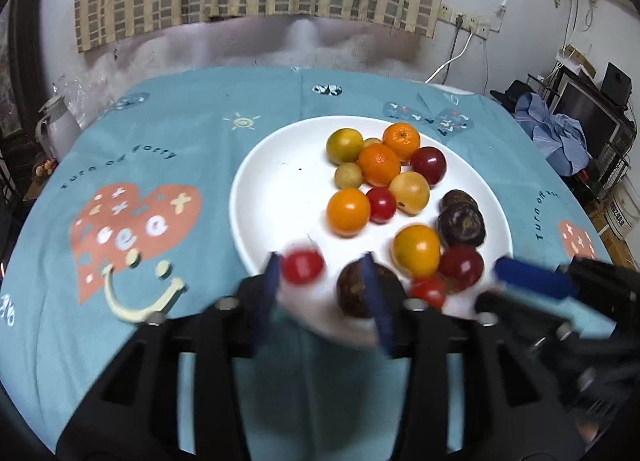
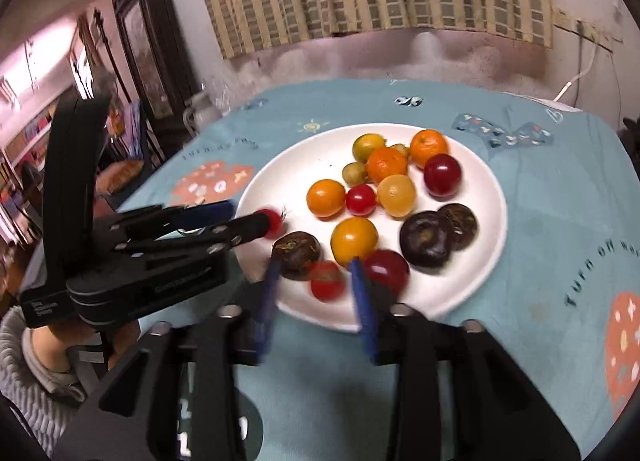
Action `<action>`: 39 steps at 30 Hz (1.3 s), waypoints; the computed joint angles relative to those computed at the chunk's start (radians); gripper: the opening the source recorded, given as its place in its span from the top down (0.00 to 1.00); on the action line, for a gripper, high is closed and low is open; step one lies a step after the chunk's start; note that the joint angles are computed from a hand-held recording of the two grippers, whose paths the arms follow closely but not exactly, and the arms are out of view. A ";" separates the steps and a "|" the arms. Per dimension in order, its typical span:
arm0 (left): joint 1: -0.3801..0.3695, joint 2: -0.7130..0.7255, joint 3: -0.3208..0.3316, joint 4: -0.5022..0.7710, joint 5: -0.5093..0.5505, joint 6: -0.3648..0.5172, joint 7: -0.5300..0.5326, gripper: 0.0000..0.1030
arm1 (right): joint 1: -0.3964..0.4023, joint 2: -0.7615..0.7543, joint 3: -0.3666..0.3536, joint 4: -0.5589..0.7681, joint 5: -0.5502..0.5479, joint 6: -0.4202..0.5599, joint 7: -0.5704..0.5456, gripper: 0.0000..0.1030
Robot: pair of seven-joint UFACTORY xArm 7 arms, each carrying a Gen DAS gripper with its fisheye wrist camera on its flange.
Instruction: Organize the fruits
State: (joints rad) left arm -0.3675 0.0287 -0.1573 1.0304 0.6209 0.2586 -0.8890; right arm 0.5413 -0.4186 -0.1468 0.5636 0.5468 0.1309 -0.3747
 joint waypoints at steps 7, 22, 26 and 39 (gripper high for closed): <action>-0.007 -0.233 -0.064 -0.251 -0.089 -0.050 0.059 0.49 | -0.015 -0.326 -0.016 -0.203 -0.051 0.027 0.045 0.39; -0.150 -0.393 -0.188 -0.482 -0.408 -0.156 0.319 0.48 | -0.116 -0.638 -0.113 -0.403 -0.141 0.121 0.152 0.39; -0.148 -0.354 -0.228 -0.451 -0.418 -0.158 0.361 0.48 | -0.114 -0.653 -0.111 -0.405 -0.145 0.143 0.161 0.39; -0.169 -0.351 -0.215 -0.461 -0.455 -0.134 0.384 0.48 | 0.067 -0.578 -0.098 -0.362 0.008 0.425 0.042 0.38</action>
State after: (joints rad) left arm -0.5362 -0.3228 -0.3726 0.5698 0.1661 0.1251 -0.5050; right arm 0.6085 -0.9971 -0.2443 0.2011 0.5545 0.5560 -0.3331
